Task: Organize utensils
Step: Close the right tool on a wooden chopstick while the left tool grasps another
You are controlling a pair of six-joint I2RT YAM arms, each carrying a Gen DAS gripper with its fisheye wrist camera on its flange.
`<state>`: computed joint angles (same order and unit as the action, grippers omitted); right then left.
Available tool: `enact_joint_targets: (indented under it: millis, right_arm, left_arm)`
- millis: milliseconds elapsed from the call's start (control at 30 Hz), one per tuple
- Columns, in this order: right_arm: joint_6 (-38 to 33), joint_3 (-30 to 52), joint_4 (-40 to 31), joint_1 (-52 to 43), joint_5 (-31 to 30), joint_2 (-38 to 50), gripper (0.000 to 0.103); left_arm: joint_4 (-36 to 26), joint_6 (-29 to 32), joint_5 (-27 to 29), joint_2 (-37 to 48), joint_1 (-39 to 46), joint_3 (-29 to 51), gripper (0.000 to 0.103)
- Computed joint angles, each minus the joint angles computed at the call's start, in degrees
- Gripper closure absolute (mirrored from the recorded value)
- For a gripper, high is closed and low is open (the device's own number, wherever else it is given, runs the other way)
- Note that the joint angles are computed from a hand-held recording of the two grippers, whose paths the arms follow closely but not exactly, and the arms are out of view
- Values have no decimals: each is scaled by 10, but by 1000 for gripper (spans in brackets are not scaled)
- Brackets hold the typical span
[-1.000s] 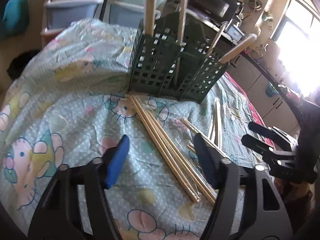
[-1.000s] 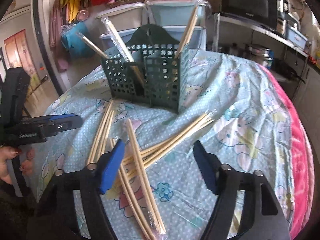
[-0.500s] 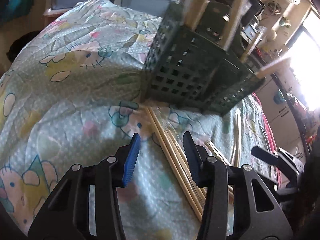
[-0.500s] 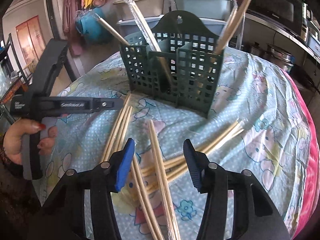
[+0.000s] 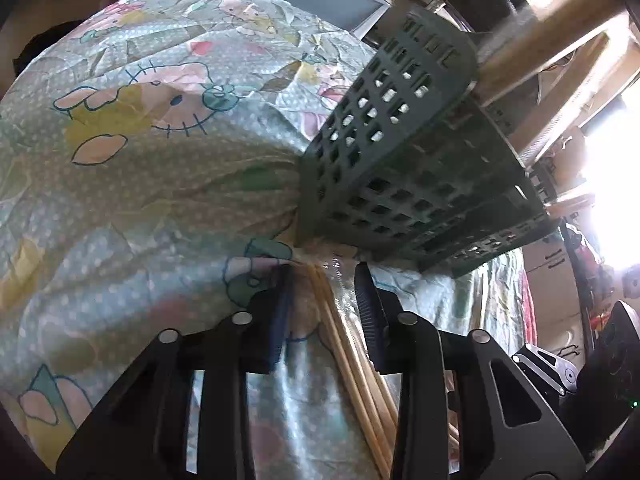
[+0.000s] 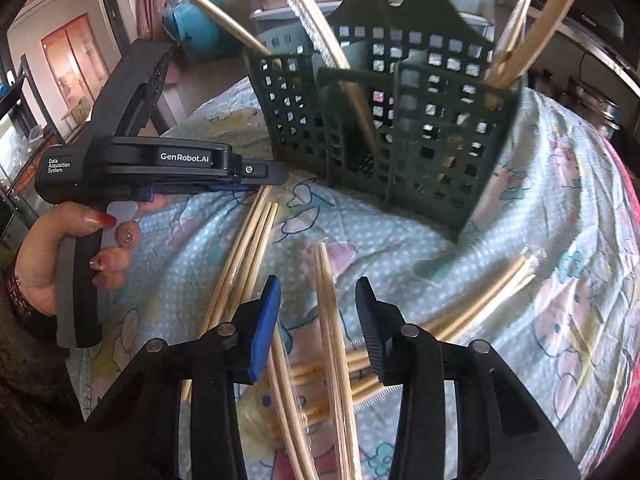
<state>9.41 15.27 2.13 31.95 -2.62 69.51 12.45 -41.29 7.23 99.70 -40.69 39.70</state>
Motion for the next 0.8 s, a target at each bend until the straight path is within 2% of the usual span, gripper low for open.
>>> enact_joint_targets:
  millis: [133,233,367,633,800]
  right_arm:
    - [-4,26,3,-7,-18,48,66]
    - [-7,42,3,-8,-17,73,66]
    - [-3,60,-1,-7,-22,99,71]
    - [-4,79,19,-35,-44,157,91]
    - [-16,87,8,-45,-45,150,93]
  left_arm:
    - [23,-7,22,7,21,-12,92]
    - [43,-11,42,8,33,-24,94]
    - [54,-7,54,14,41,-27,95]
    - [55,-9,61,27,48,-15,95]
    - [51,-5,64,36,52,-4,96]
